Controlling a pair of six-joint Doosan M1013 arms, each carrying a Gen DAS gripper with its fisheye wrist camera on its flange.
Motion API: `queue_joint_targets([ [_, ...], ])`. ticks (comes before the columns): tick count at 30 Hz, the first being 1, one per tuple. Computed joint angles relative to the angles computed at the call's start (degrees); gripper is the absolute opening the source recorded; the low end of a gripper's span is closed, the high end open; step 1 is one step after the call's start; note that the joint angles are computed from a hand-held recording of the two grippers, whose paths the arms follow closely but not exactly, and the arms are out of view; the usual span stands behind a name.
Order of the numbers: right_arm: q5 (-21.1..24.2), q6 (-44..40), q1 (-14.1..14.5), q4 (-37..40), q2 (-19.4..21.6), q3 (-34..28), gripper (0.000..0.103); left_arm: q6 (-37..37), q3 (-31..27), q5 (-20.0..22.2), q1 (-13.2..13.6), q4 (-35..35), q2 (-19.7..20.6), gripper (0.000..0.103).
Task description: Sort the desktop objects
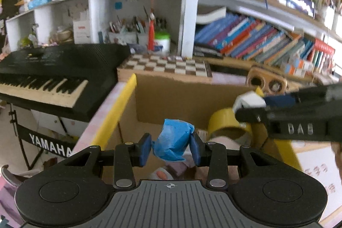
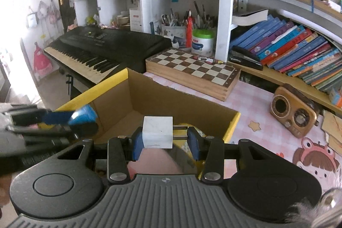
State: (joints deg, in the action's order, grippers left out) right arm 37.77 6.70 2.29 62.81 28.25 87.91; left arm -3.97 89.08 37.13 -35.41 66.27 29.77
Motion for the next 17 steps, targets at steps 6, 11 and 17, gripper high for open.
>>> queue_joint_targets([
  [6,2.39,2.18,0.68,-3.07,2.41,-3.39,0.041,11.11,-3.02,0.05,0.87,-9.78,2.33,0.037],
  [11,4.65,4.90,1.43,-7.30,4.25,-6.25,0.041,18.81,-4.46,0.63,1.20,-16.31,3.56,0.037],
  [17,6.48,6.93,2.80,-13.78,5.98,-9.10,0.041,20.75,-4.56,0.55,1.25,-18.17,3.46,0.041],
])
